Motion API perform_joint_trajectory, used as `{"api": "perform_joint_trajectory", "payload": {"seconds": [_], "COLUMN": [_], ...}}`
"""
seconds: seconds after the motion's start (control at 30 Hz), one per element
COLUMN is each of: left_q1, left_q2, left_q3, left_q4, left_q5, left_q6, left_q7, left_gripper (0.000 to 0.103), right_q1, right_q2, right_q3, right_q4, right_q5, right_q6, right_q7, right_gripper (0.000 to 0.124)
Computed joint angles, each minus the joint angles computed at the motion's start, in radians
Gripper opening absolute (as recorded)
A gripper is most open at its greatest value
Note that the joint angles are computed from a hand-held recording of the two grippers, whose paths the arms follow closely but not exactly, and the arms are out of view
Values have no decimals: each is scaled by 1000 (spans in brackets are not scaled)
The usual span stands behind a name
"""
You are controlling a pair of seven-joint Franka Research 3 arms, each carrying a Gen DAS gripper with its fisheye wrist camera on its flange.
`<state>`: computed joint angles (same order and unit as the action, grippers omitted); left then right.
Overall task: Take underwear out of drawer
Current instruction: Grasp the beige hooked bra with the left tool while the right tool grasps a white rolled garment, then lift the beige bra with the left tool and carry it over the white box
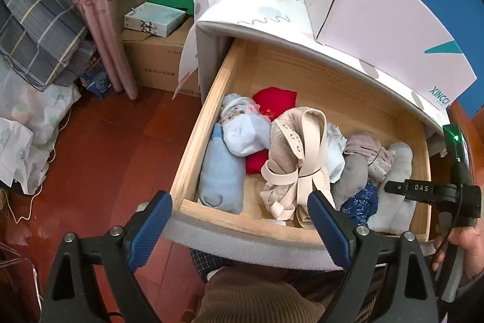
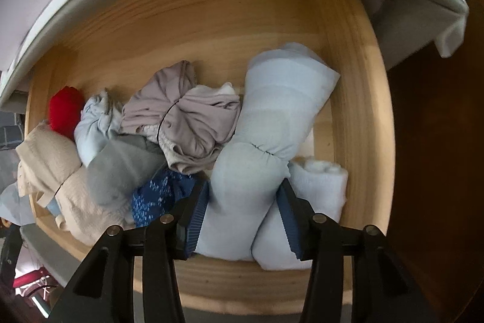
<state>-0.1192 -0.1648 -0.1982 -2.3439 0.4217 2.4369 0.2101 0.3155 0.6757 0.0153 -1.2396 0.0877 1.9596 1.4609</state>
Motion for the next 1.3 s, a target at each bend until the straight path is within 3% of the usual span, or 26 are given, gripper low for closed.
{"api": "perform_joint_trajectory", "payload": {"seconds": [0.2,0.4,0.5,0.97,1.23,1.3], "left_q1": [2,2,1,-7,-2,1], "left_q2": [24,46,59,215,312,339], "left_q3": [10,19,19,28,35,36], "left_q4": [11,23,34,183,259,276], "left_q5": [-29,-68,-83,-184,-245,-264], "left_q6": [15,27,33,26,12,12], "left_q7": [28,73,85,166,161,154], "left_gripper": [93,93,93,93,93,92], "right_q1": [13,3,-13,-42,-57,-56], "right_q2": [108,121,57,-280,-372,-372], "right_q3": [-9,-8,-4,-1,13,14], "right_q4": [133,151,58,-420,-557,-529], "right_q5": [-22,-21,-1,-19,21,20], "right_q6": [-55,-52,-13,330,401,369], "right_q7": [6,-16,-32,-176,-228,-225], "right_gripper": [47,34,30,28,28,28]}}
